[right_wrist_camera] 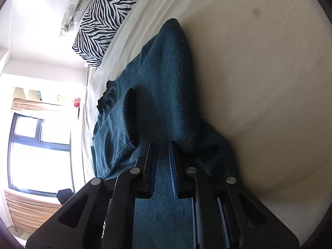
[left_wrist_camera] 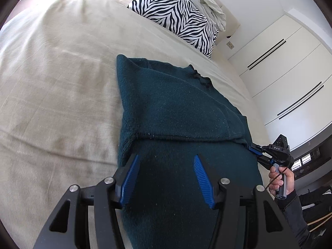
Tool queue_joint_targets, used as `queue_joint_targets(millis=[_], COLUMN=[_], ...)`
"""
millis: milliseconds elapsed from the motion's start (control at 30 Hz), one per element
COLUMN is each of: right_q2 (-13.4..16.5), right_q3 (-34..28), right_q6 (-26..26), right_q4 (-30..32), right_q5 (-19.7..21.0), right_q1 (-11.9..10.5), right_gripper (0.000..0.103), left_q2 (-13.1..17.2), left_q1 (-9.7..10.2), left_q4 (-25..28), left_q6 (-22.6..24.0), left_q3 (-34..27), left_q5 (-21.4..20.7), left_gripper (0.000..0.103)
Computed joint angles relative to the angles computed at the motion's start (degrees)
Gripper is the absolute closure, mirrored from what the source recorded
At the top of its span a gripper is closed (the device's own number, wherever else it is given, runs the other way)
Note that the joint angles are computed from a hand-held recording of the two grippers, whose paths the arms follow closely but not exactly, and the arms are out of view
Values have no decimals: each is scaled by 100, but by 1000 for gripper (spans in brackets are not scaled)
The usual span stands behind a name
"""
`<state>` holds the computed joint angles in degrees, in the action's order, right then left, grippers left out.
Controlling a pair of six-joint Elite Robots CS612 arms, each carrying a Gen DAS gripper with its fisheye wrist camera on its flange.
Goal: Fold small clothes
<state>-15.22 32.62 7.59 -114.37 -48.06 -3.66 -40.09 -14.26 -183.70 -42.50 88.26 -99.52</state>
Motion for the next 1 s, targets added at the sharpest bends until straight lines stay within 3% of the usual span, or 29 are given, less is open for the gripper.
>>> queue_joint_targets(millis=[67, 167, 233, 267, 300, 367, 433, 600, 700, 900, 1000], right_q2=[-220, -325, -315, -282, -250, -391, -734, -1651, -2091, -2643, -2861], right_q3=[354, 564, 551, 504, 459, 803, 1443, 3117, 3908, 4997, 5341], right_q6=[-38, -16, 118, 169, 174, 41, -155, -641, -855, -678, -681], right_q4=[-348, -758, -794, -659, -421, -656, -1171, -2002, -2263, -2820, -2955], right_q5=[-51, 392, 330, 226, 115, -111, -241, 186, 240, 170, 132], right_q1=[21, 40, 100, 131, 162, 206, 213, 27, -107, -411, -562], right_gripper=[90, 87, 71, 47, 30, 33, 33, 33, 33, 34, 35], left_q2=[-157, -376, -476, -523, -587, -691, -776, -905, -886, -852, -859], left_q1=[-47, -182, -271, -313, -360, -434, -488, -573, -616, -723, -734], left_q4=[-344, -671, -937, -987, -969, -990, -1070, -1146, -1315, -1393, -1251], left_q6=[-241, -630, -848, -905, -942, -1096, -1267, -1518, -1661, -1685, -1645], left_q3=[366, 817, 1077, 1189, 1302, 1521, 1721, 2118, 2256, 2327, 2316], left_q5=[102, 237, 235, 230, 280, 327, 292, 49, -183, -486, -522], left_gripper=[39, 38, 33, 32, 31, 31, 31, 31, 31, 35, 44])
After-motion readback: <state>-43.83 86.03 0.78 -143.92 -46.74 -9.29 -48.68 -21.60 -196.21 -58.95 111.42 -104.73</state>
